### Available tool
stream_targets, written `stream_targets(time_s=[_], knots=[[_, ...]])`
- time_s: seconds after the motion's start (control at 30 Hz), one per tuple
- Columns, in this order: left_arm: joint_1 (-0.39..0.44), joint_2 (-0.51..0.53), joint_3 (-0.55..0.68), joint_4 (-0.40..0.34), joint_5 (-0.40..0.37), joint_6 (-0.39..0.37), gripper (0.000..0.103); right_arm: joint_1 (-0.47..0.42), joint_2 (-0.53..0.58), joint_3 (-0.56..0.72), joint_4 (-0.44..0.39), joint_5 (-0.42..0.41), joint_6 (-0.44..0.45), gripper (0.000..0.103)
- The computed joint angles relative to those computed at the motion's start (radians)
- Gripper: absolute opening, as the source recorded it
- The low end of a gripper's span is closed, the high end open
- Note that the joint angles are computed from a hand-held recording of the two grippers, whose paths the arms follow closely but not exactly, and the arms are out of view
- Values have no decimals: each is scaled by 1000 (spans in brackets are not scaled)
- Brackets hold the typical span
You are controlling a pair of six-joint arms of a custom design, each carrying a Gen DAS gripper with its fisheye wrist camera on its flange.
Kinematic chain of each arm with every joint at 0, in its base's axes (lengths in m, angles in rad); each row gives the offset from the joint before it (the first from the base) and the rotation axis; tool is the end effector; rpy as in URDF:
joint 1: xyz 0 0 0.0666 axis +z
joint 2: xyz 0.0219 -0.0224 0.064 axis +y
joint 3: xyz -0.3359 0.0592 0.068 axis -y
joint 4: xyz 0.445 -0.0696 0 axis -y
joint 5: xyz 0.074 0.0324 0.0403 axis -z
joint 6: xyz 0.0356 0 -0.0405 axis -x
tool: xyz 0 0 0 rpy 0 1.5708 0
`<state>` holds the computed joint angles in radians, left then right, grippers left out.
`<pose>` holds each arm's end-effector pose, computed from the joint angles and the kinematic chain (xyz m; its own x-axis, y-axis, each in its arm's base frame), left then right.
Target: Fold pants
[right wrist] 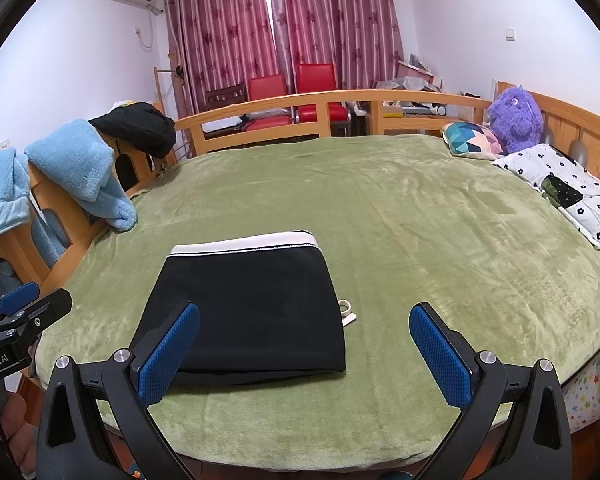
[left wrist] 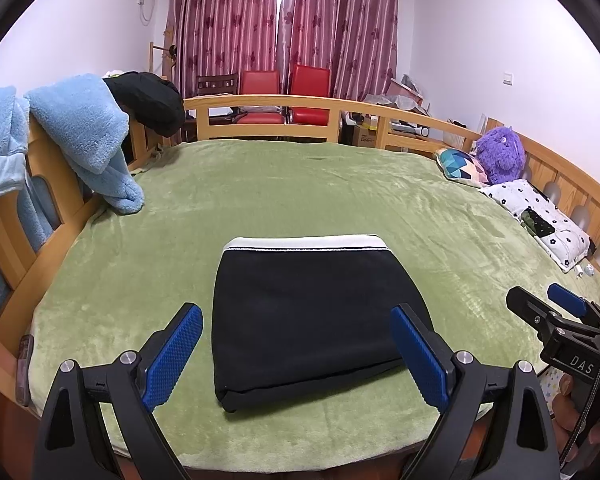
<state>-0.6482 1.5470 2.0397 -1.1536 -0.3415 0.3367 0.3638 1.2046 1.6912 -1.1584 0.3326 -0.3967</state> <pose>0.4524 -0.3282 0.6123 -0.5802 0.0489 -0.8130 0.1764 0.9821 -0.0668 0.4179 0.1463 0.6095 -0.5742 0.1722 -0.8004 0.1348 0.9842 0.1150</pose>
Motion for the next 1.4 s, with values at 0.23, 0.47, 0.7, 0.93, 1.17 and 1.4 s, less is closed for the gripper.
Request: stream_targets(time_s=[0.23, 0.47, 0.7, 0.93, 1.17, 1.4], knots=[[-2, 0, 3, -2, -2, 2, 95, 0, 0, 0, 0, 2, 2, 103], [0, 0, 4, -1, 1, 0, 95, -3, -2, -2, 1, -2, 3, 103], [-2, 3, 12, -5, -5, 2, 95, -6, -3, -3, 3, -5, 7, 103], [-4, 2, 9, -2, -6, 2, 95, -6, -4, -4, 3, -4, 5, 103], [-4, 1, 8, -1, -7, 2, 95, -5, -4, -4, 3, -3, 4, 103], [-2, 0, 3, 2, -5, 2, 95, -3, -4, -4, 3, -1, 4, 103]])
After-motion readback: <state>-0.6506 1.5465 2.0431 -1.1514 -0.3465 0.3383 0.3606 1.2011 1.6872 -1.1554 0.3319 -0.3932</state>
